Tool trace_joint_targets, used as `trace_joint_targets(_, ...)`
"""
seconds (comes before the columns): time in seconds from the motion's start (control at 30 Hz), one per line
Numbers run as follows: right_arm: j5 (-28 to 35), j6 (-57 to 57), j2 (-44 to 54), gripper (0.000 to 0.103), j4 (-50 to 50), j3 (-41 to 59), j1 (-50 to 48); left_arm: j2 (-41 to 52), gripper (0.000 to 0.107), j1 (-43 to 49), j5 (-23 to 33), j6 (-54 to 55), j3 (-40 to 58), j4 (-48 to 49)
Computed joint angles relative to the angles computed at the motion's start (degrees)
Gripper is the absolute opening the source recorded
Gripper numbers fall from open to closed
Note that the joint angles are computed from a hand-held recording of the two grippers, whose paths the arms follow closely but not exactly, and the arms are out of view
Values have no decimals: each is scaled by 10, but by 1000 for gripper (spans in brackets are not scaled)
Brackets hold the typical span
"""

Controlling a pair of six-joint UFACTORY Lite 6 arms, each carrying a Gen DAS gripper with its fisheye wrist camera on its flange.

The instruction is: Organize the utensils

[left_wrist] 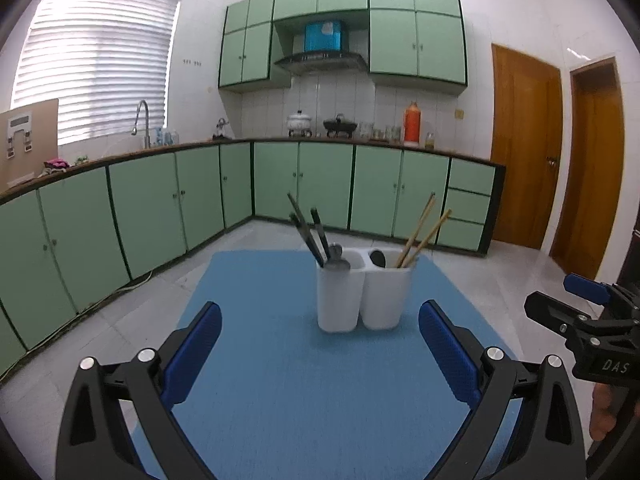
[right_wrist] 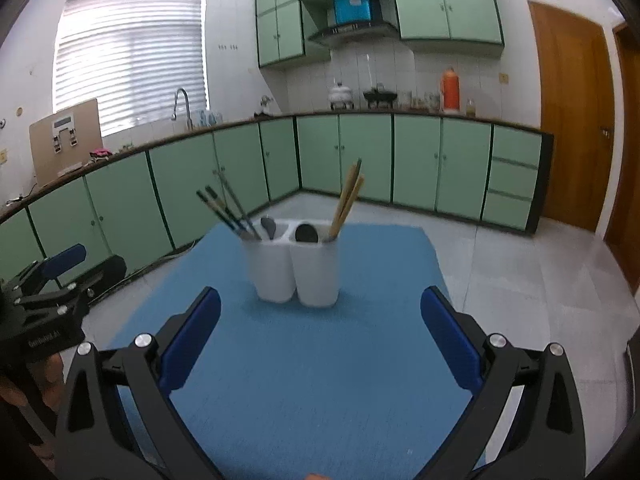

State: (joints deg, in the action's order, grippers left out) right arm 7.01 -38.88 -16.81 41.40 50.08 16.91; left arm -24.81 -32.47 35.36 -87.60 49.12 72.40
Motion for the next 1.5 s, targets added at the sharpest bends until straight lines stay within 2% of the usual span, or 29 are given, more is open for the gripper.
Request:
trace_joint_targets(0.23, 50, 220, -12, 97, -216, 24, 10, -3, 97, -28, 36, 50, 29, -66)
trace_joint_targets(0.5, 81, 213, 5, 97, -209, 42, 0, 9, 97, -34, 40, 72, 38, -94)
trace_joint_targets(1.5, 85, 177, 30, 97, -188, 52, -10, 31, 97, -33, 37, 72, 47, -94)
